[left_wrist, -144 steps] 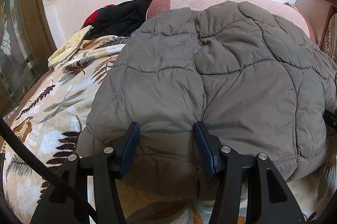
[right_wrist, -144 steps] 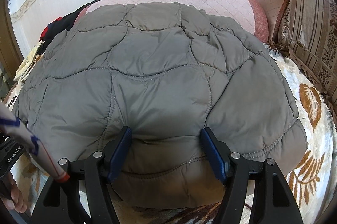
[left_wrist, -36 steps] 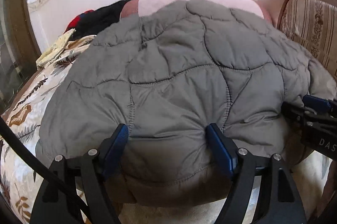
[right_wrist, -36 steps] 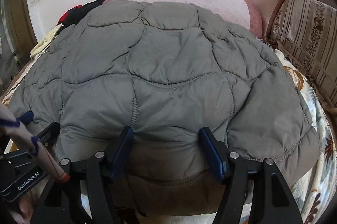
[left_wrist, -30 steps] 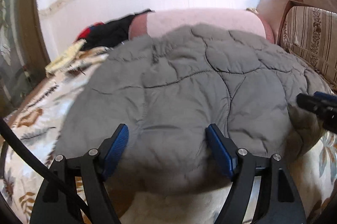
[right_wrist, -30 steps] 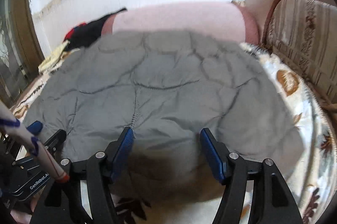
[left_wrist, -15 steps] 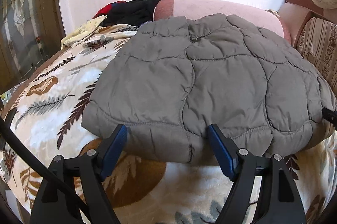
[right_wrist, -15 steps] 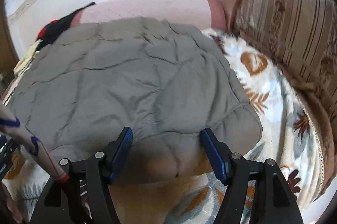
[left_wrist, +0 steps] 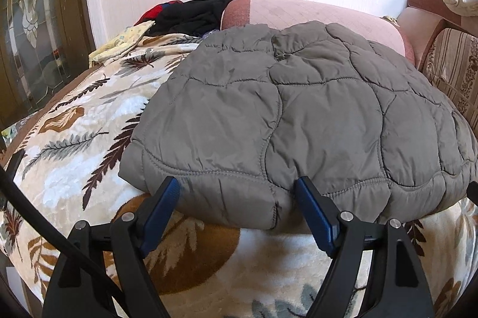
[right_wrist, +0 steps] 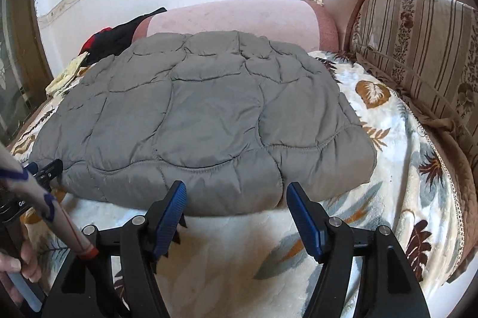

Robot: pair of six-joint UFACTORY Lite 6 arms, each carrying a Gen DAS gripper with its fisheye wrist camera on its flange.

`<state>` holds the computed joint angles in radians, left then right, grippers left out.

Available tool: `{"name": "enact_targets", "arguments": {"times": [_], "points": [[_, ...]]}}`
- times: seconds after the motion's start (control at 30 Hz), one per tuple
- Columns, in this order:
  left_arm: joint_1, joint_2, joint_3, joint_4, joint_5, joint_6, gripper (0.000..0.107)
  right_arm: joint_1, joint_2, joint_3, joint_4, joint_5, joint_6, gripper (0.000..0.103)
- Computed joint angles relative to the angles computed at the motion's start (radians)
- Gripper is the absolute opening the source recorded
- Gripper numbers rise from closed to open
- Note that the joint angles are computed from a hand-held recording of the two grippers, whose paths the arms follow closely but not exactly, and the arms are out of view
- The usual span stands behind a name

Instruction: Fold large clothes

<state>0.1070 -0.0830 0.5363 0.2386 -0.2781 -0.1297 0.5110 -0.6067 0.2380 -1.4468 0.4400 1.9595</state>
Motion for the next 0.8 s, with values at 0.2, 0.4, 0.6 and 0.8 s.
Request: {"name": "enact_targets", "arguments": {"times": [0.2, 0.4, 0.6, 0.8], "points": [[0.0, 0.002, 0.001, -0.013, -0.003, 0.013, 0.08, -0.061, 0.014, 0.002, 0.006, -0.058, -0.004, 0.077], [0.001, 0.002, 0.001, -0.01, -0.005, 0.012, 0.081, -0.166, 0.001, -0.011, 0.021, -0.135, -0.032, 0.078], [-0.014, -0.007, -0.002, -0.081, -0.006, 0.076, 0.081, -0.231, 0.005, -0.012, 0.011, -0.196, -0.023, 0.078], [-0.028, -0.096, -0.054, -0.105, -0.001, 0.104, 0.081, -0.109, -0.006, -0.007, 0.007, -0.085, -0.004, 0.078]]}}
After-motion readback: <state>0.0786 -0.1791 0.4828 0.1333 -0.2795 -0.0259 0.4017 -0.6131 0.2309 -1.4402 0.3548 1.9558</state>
